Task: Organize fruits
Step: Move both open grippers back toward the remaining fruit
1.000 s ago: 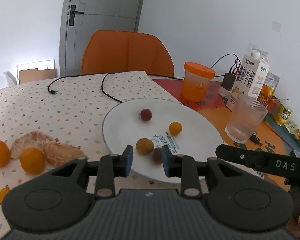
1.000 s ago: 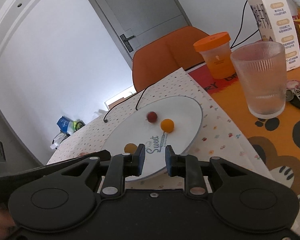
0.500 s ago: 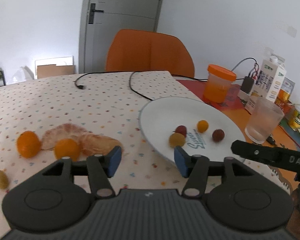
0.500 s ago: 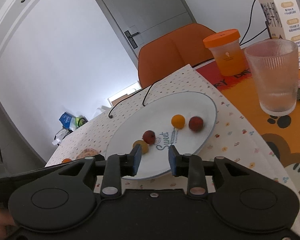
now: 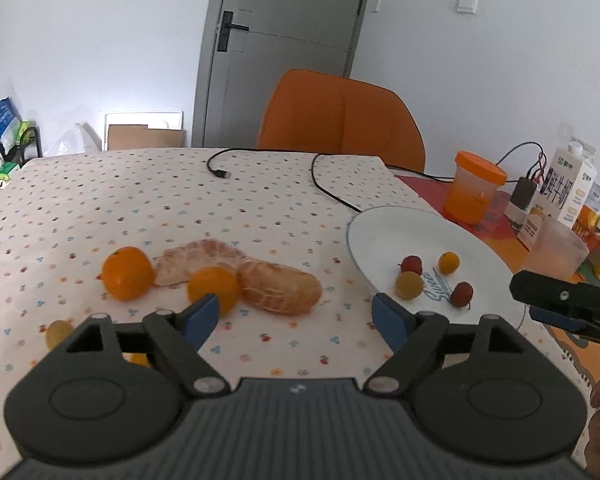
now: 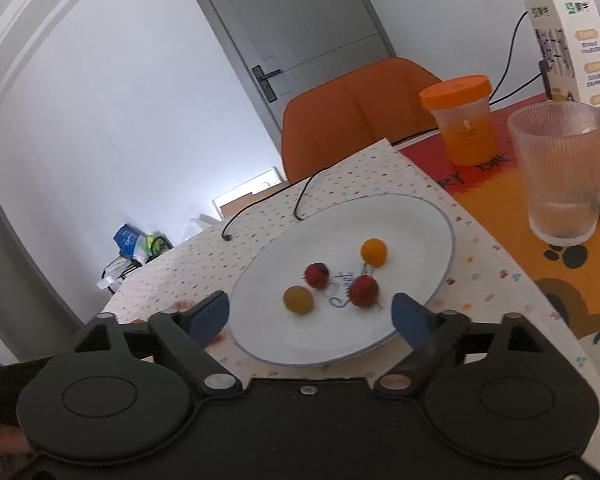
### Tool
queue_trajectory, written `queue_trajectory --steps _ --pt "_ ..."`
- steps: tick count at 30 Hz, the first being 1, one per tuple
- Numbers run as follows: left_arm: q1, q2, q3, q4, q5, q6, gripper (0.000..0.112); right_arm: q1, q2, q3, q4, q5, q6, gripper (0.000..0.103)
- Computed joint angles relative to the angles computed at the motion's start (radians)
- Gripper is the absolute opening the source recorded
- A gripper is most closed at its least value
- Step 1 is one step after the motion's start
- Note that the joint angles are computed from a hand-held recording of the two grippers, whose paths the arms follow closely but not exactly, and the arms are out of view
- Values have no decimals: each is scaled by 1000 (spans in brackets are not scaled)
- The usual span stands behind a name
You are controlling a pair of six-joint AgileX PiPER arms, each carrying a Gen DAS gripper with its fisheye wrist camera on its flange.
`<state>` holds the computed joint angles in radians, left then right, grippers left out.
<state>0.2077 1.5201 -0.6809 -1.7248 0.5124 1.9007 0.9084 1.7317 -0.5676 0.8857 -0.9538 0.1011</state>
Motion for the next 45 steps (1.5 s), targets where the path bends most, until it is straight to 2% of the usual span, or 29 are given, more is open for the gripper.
queue_trajectory --steps 3,8,12,16,19,36,42,45 --pt "28 -9 14 -19 11 32 87 15 1 -14 2 -2 -15 103" --pt "90 -21 17 32 42 3 91 42 11 -57 30 6 -78 103" --pt "115 -43 33 -3 23 55 98 60 27 -95 65 20 -113 103" --pt "185 -40 15 84 76 -34 103 78 48 -123 88 12 -129 103" --pt "215 -43 13 98 82 -33 103 88 55 -139 84 15 -147 103" --pt "457 17 -30 203 251 -35 103 141 129 -324 174 99 -382 103" --pt "491 36 -41 211 280 -24 101 145 147 -363 165 119 -419 103" --pt "507 55 -50 211 288 -27 99 142 158 -383 176 120 -448 96"
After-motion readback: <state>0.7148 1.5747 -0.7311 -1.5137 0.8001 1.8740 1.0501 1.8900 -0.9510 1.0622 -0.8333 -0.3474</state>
